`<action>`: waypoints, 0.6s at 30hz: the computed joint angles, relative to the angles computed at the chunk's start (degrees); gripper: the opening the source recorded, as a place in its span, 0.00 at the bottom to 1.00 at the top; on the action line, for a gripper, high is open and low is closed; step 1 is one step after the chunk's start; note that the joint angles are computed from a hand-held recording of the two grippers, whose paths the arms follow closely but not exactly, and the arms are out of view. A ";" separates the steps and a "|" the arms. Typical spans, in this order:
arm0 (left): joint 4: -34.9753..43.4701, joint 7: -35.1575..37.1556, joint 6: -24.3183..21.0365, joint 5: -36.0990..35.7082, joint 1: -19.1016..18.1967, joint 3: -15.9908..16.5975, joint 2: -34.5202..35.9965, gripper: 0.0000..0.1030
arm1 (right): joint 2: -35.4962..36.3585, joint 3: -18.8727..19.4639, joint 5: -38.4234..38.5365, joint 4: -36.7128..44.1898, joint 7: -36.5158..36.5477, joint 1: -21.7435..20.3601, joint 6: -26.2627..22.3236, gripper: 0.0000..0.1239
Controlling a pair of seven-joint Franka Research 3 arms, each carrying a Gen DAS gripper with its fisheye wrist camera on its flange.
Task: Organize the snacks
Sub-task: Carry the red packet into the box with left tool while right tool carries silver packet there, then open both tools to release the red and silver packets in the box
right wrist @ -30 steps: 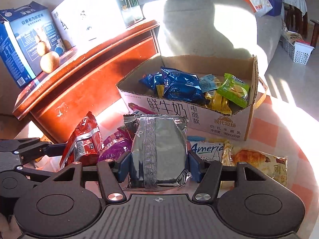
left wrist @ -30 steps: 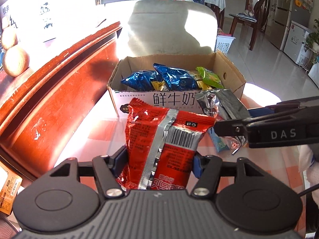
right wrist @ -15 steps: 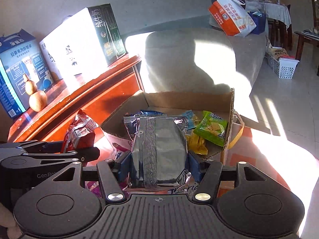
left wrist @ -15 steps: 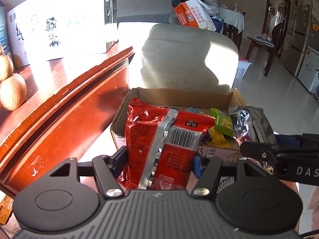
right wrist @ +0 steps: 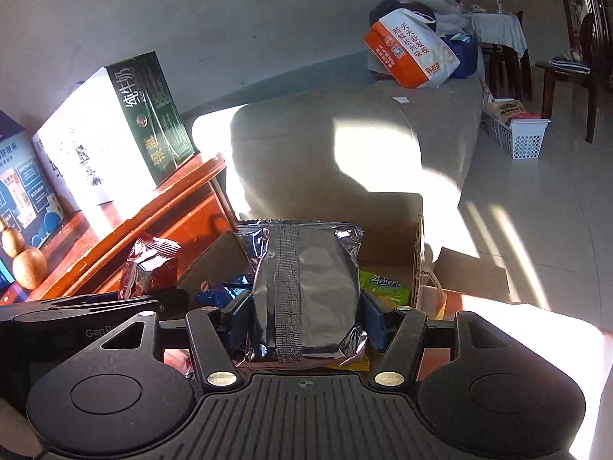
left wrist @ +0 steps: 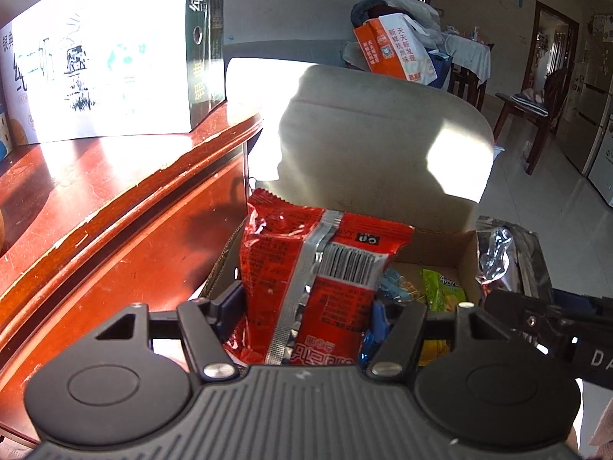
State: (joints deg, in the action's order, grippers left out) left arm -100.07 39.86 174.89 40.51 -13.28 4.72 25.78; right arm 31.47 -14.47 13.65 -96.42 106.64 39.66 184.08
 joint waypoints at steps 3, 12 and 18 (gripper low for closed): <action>2.77 1.90 -0.42 -2.86 1.86 -2.18 2.18 0.61 | 1.52 0.41 0.15 2.05 0.17 -0.83 -0.49 0.48; 11.92 8.19 -2.86 -11.19 4.17 -5.37 9.87 0.62 | 7.27 0.60 -0.01 9.64 4.07 -3.12 -3.57 0.48; 12.60 8.13 -3.11 -14.78 4.30 -6.03 10.55 0.81 | 8.76 1.60 -0.60 11.64 7.19 -4.72 -3.33 0.58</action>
State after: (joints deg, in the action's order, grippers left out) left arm -87.47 48.00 171.78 25.73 -8.98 -1.31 36.33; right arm 40.23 -12.87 13.05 -84.77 113.83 34.94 180.75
